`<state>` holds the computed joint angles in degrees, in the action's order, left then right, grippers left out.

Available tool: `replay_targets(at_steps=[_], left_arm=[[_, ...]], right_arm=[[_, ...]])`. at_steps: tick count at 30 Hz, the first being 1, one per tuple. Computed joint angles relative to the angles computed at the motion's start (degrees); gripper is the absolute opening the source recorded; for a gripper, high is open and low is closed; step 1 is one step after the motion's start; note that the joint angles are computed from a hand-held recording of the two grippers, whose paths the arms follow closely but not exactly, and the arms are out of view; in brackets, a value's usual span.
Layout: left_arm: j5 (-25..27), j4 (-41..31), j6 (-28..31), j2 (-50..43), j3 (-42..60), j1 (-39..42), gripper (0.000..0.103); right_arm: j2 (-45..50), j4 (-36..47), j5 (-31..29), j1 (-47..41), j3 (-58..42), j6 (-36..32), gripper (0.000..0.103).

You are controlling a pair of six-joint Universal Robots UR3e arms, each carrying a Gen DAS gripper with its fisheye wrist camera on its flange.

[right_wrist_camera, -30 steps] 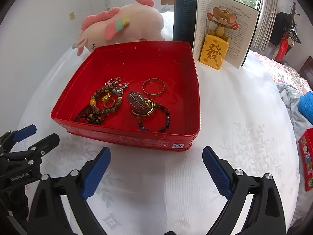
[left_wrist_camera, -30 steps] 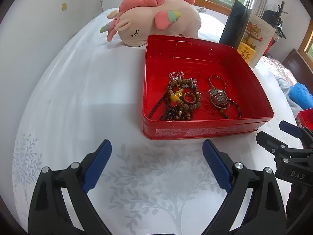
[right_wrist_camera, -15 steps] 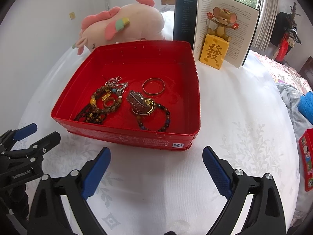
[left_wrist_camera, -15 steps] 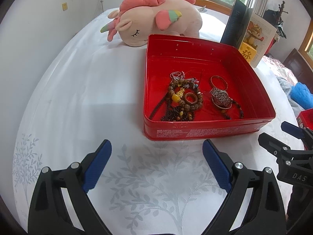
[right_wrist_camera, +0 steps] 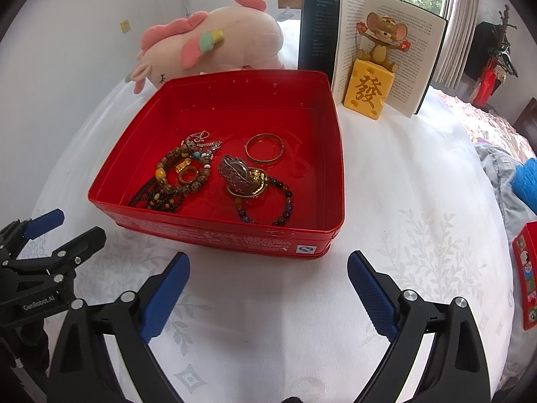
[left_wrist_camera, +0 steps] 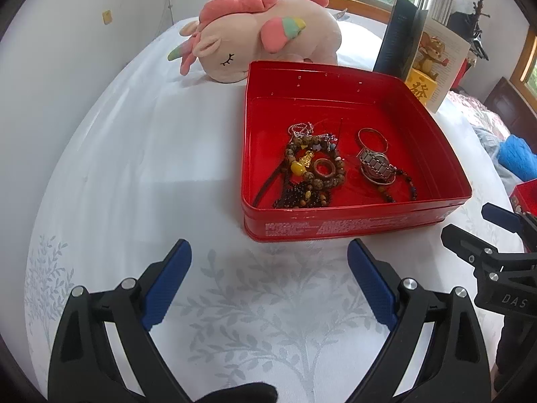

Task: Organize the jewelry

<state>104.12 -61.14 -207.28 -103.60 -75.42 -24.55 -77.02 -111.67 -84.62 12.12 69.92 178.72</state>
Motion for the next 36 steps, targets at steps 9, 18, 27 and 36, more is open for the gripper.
replay_targets(at_steps=[9,18,27,36], left_arm=[[-0.5,-0.5,-0.2,-0.2,0.2,0.3,0.093],[-0.6,-0.4,-0.3,-0.2,0.1,0.3,0.093],[-0.9,-0.7,-0.2,-0.3,0.3,0.4,0.093],[-0.9,-0.9,0.1,-0.3,0.5,0.2,0.093]], right_arm=[[0.1,0.2,-0.1,0.1,-0.3,0.1,0.095],[0.1,-0.2,-0.1,0.1,0.1,-0.1,0.095],[0.1,-0.3,0.0,0.1,0.3,-0.2,0.095],[0.1,-0.4,0.2,0.0,0.3,-0.5,0.095]])
